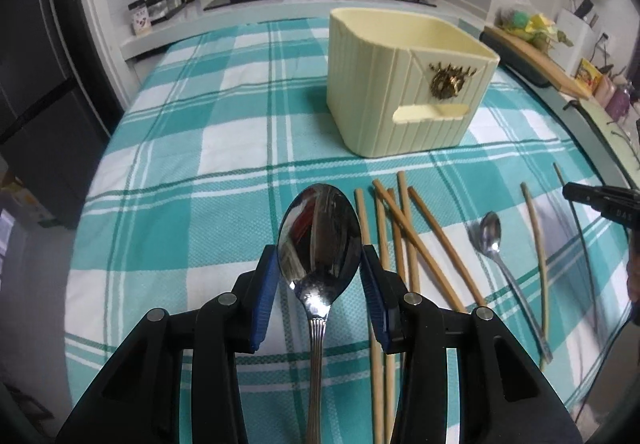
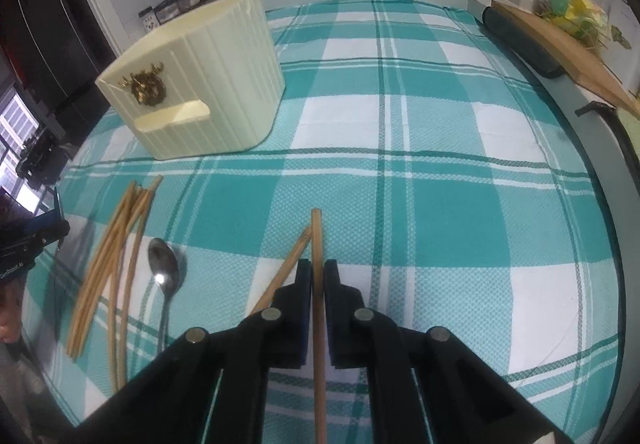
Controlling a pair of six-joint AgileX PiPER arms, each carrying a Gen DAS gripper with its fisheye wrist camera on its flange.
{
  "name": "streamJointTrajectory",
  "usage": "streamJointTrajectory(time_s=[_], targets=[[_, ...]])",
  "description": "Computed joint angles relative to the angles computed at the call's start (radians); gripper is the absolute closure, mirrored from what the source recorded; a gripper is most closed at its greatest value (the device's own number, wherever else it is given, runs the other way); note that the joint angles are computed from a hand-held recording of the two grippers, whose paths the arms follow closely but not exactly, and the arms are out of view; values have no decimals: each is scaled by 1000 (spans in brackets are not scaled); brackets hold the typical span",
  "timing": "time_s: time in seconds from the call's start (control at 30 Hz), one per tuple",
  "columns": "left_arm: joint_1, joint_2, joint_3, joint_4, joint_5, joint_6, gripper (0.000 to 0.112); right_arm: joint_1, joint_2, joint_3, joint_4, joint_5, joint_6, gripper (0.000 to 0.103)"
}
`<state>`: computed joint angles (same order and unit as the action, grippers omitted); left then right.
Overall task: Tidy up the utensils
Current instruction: 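Close left tool on the spoon handle while right tool grips the chopstick, then carry spoon with left tool into the cream box while right tool drops chopstick in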
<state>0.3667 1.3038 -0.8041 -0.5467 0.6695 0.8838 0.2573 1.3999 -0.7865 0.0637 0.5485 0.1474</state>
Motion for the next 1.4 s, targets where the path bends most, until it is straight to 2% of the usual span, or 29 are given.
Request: streamJointTrajectory(time_s=[0.17, 0.3, 0.5, 0.63, 0.73, 0.87, 1.13, 1.4], targets=[[122, -114, -12, -121, 144, 113, 71, 22, -204, 17, 41, 71, -15, 97], [236, -179, -28, -202, 270, 188, 71, 59, -352, 7, 17, 134, 26, 97], [355, -224, -56, -271, 406, 247, 71, 207, -495, -20, -170, 190, 241, 97], [379, -226, -76, -290, 440, 245, 71, 371, -528, -42, -414, 211, 480, 97], [391, -216, -99, -297, 467, 231, 71, 476, -523, -58, -577, 223, 622, 97], [375, -186, -163, -292, 492, 177, 71, 483, -492, -89, -602, 202, 644, 97], [277, -92, -402, -286, 533, 21, 71, 354, -371, -245, -445, 145, 421, 97], [60, 96, -763, -237, 454, -236, 71, 241, -159, -544, -300, 116, 211, 97]])
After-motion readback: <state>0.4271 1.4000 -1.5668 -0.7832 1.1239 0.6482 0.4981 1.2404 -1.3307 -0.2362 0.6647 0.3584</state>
